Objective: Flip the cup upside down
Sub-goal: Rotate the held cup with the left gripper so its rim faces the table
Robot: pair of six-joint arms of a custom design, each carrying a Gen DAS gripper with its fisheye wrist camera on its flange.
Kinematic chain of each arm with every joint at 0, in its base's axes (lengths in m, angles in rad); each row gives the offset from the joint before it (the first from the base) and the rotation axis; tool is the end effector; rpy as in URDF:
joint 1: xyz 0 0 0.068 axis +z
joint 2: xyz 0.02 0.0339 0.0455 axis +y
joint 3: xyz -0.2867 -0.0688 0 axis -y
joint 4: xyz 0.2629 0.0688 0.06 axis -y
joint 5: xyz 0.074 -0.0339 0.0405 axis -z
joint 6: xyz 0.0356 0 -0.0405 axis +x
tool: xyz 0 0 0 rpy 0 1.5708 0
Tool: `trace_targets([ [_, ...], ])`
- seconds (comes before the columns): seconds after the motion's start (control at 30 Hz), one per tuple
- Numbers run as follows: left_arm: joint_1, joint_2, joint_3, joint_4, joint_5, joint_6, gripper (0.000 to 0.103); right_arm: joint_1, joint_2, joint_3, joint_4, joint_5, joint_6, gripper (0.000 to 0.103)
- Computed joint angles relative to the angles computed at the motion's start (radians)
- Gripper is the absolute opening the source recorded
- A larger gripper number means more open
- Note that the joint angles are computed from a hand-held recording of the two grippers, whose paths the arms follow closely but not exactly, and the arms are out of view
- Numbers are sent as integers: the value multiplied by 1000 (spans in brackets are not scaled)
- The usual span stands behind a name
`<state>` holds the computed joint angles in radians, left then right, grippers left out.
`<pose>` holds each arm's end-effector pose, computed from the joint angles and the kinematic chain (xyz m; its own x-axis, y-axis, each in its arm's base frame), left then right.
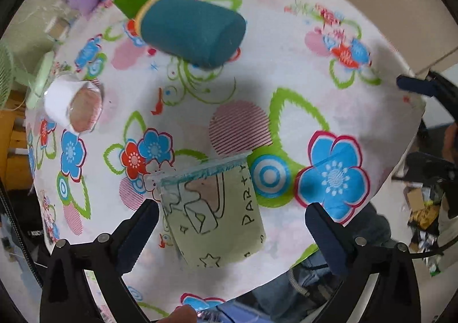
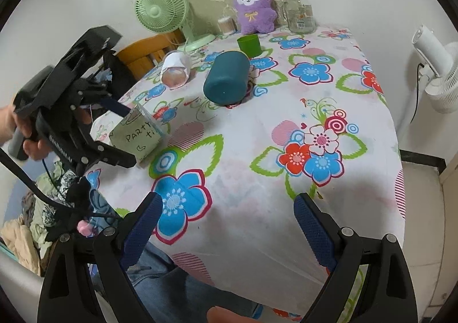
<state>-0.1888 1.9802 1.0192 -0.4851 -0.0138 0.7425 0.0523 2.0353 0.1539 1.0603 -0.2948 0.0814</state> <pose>0.3414 -0.0647 0.0866 -0.5923 0.8015 -0.0824 0.7960 0.5979 0.0942 0.1980 0.0207 0.0221 -0.7486 0.0387 -0.6619 -0.1875 0.9452 0.2674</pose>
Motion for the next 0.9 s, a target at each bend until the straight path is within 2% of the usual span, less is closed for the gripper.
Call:
trace_targets([
  [0.13,48,6,-58,84,7,-18,103,14,-10,6,-20,4,16,94],
  [0.23,63,83,4,68,-8,-62,100,31,-6,2,-6,14,30,94],
  [0.33,85,108,33,43,-1,-96,84,43,2,7,-10,20,32,94],
  [0.4,94,136,74,13,-7,-103,65,45,5,11,-17,23,31,94],
  [0.5,112,172,141,-52,-3,-98,59,43,19,15,-10,17,32,94],
  [0.57,115,177,167,-80,-23,-89,58,44,33,20,-1,8,36,94],
  [0.67,113,203,272,-200,-67,-75,58,55,58,32,15,-2,41,94],
  [0.73,88,210,326,-282,-134,-79,58,67,83,45,31,-10,47,94],
  [0.9,12,334,552,-587,-367,-138,58,107,153,58,121,-18,75,94],
])
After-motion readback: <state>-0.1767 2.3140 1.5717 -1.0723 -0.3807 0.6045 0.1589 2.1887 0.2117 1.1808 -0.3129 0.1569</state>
